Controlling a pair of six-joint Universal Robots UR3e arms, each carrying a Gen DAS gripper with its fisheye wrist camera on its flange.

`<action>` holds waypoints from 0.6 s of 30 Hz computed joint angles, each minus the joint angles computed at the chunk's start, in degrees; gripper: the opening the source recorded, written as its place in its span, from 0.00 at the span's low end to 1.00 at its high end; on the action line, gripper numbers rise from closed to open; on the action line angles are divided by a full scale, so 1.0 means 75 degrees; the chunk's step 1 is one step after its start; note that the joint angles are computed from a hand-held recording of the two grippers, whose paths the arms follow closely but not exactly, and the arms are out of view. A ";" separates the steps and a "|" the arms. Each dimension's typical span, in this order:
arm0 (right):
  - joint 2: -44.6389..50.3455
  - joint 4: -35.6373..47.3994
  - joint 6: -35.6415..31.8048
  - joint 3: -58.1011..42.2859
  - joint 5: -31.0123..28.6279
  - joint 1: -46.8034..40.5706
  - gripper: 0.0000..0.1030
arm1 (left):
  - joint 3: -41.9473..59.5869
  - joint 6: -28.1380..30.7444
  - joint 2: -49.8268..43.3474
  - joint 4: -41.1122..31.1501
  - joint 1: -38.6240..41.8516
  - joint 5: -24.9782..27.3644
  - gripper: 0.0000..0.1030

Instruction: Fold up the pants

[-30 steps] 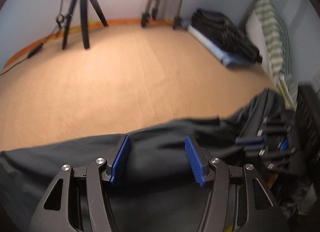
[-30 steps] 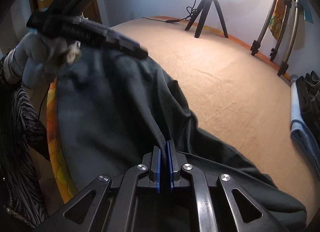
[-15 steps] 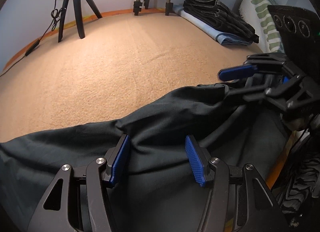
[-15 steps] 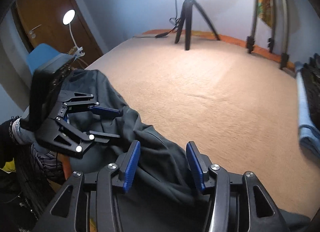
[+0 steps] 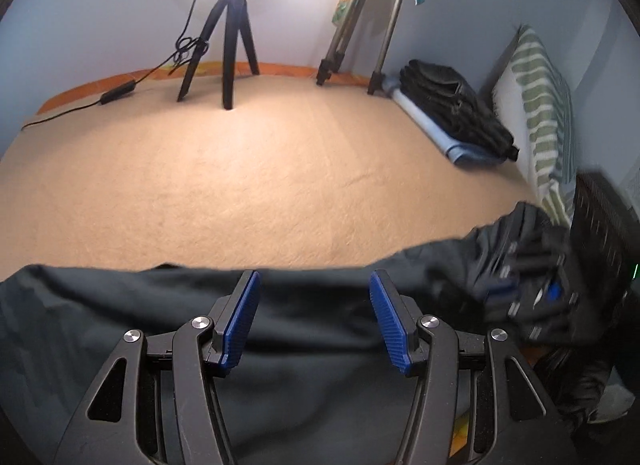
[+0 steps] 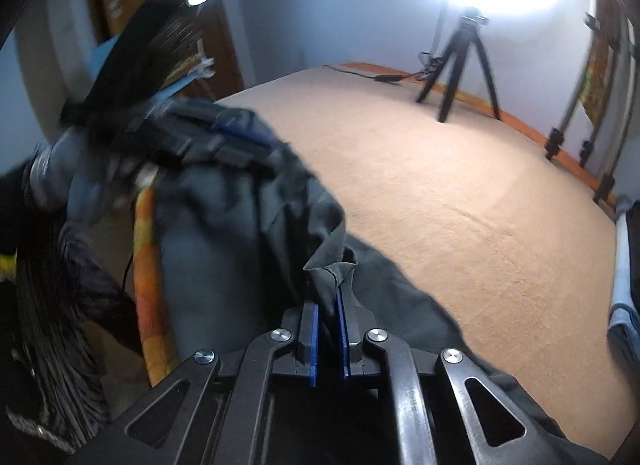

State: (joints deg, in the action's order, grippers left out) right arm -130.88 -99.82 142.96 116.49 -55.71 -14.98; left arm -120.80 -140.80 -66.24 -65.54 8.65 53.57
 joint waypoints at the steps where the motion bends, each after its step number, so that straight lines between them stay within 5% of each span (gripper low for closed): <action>1: 0.0001 -0.0115 0.0048 0.0074 -0.0108 0.0171 0.07 | -0.0016 -0.0150 -0.0087 0.0216 -0.0210 0.0054 0.54; 6: 0.0060 -0.0385 0.0028 0.0350 -0.0543 0.0811 0.16 | -0.0215 -0.0238 -0.0535 0.1028 -0.1145 0.0681 0.54; 10: -0.0226 0.0665 -0.0864 0.0151 0.0053 0.0199 0.33 | -0.0462 0.0284 -0.0356 0.0449 -0.1075 0.0917 0.54; 13: -0.0615 0.2037 -0.1786 -0.0166 0.0618 -0.0714 0.34 | -0.0833 0.0673 0.0136 0.0286 -0.0895 0.1074 0.54; 18: -0.0498 0.1854 -0.1682 -0.0112 0.0748 -0.1037 0.35 | -0.0980 0.1017 0.0429 0.0138 -0.0699 0.1120 0.54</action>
